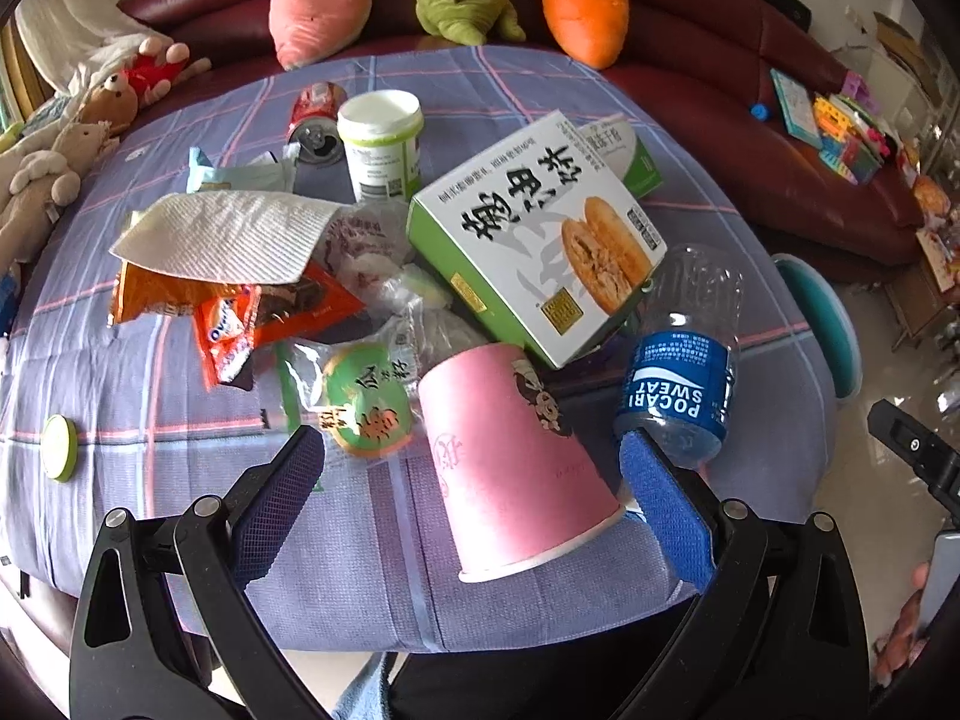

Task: Collect trash
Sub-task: 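Grasp the pink paper cup with left tool while right tool grasps the Pocari bottle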

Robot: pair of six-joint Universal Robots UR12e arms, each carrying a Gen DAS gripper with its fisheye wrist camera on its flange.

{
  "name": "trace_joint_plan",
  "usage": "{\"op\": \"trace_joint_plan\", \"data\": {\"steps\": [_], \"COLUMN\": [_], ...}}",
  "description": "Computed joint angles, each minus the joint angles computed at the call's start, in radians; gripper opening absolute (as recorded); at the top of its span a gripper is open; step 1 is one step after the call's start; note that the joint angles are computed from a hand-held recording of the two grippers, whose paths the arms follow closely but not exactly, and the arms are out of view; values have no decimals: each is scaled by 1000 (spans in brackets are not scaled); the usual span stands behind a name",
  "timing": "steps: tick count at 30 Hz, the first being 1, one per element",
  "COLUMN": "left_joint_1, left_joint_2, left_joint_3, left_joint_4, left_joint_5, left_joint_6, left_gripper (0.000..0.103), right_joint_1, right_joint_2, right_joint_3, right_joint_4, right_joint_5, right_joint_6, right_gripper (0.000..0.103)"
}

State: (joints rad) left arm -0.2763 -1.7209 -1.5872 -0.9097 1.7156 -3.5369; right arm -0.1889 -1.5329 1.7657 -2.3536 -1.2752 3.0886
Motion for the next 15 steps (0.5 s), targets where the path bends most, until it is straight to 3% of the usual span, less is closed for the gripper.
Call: {"op": "trace_joint_plan", "data": {"steps": [8,11,15], "left_joint_1": [22,40,59], "left_joint_2": [-31,-17,-6], "left_joint_3": [0,-30,-54], "left_joint_4": [-32,6,36], "left_joint_5": [-44,-81,-117], "left_joint_6": [-13,-3,-2], "left_gripper": [97,67,66], "right_joint_1": [18,31,57], "right_joint_2": [32,46,72], "right_joint_3": [-33,-55,-95], "right_joint_4": [88,110,159], "right_joint_5": [12,28,65], "right_joint_6": [-12,-28,-52], "right_gripper": [97,97,97]}}
